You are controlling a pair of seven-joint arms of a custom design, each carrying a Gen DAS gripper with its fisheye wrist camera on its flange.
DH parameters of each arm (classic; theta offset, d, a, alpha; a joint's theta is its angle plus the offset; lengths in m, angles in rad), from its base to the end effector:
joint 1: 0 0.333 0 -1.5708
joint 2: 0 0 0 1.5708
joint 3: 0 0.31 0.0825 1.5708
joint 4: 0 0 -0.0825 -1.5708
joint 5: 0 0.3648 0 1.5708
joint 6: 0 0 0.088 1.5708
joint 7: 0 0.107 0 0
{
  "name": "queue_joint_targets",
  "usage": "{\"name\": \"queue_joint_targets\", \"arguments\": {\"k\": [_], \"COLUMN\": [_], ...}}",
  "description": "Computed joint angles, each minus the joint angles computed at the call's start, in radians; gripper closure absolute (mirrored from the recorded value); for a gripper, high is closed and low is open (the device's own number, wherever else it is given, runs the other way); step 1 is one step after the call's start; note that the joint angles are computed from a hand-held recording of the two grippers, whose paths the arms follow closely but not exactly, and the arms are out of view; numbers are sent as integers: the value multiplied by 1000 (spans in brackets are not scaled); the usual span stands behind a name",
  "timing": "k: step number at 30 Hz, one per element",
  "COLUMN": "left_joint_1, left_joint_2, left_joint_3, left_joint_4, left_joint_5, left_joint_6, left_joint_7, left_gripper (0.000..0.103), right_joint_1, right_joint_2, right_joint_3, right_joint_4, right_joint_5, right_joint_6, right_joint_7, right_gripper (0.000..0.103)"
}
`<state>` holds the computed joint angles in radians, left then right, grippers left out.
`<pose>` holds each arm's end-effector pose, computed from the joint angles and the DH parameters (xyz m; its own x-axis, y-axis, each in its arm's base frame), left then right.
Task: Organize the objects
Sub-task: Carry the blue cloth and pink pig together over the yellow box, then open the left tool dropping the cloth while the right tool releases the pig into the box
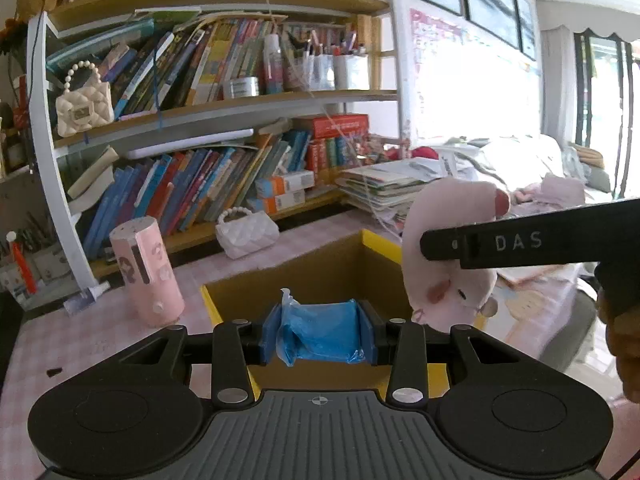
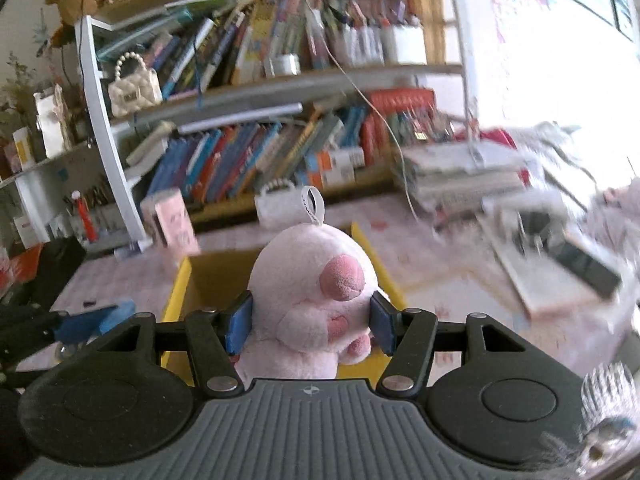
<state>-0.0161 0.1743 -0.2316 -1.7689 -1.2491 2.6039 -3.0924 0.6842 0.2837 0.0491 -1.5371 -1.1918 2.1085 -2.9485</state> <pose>0.6217 -0.1267 0.5263 -0.7681 -0.6352 -0.0808 -0.2256 0.3866 -0.8942 0.5236 0.4074 0.5477 -0.4118 -0.8988 -0.1501 -0.3538 0.3095 -0.8827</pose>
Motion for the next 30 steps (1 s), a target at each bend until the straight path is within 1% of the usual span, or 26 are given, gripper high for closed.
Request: {"name": "queue_joint_targets", "arguments": {"k": [2, 5, 9, 12, 16, 19, 22, 27, 30], "left_joint_1": [-22, -44, -63, -80, -100, -107, -101, -85, -72], "left_joint_2": [41, 93, 149, 188, 228, 246, 257, 268, 270], "left_joint_3": [-8, -23, -37, -35, -25, -19, -26, -48, -63], "left_joint_4": [41, 82, 116, 142, 165, 175, 181, 183, 176], "left_joint_5": [38, 137, 300, 422, 560, 647, 712, 812, 858], "left_joint_6": [45, 101, 134, 142, 157, 159, 160, 161, 164], "left_joint_7": [-43, -136, -272, -380, -514, -603, -665, -749, -781], "left_gripper": [65, 65, 65, 65, 64, 64, 64, 64, 63], "right_joint_1": [-32, -77, -128, -160, -201, -218, -229, -241, -236], "right_joint_2": [1, 19, 60, 107, 176, 222, 258, 308, 332], "right_joint_3": [-12, -27, -48, -62, -59, -57, -55, -43, -48], "right_joint_4": [-1, 12, 36, 70, 128, 173, 213, 272, 308], "right_joint_5": [2, 32, 107, 197, 354, 449, 533, 671, 743], "right_joint_6": [62, 150, 266, 345, 411, 425, 421, 386, 352], "right_joint_7": [-33, -96, -220, -342, -532, -655, -766, -948, -1017], "right_gripper": [46, 46, 46, 46, 46, 46, 46, 46, 45]}}
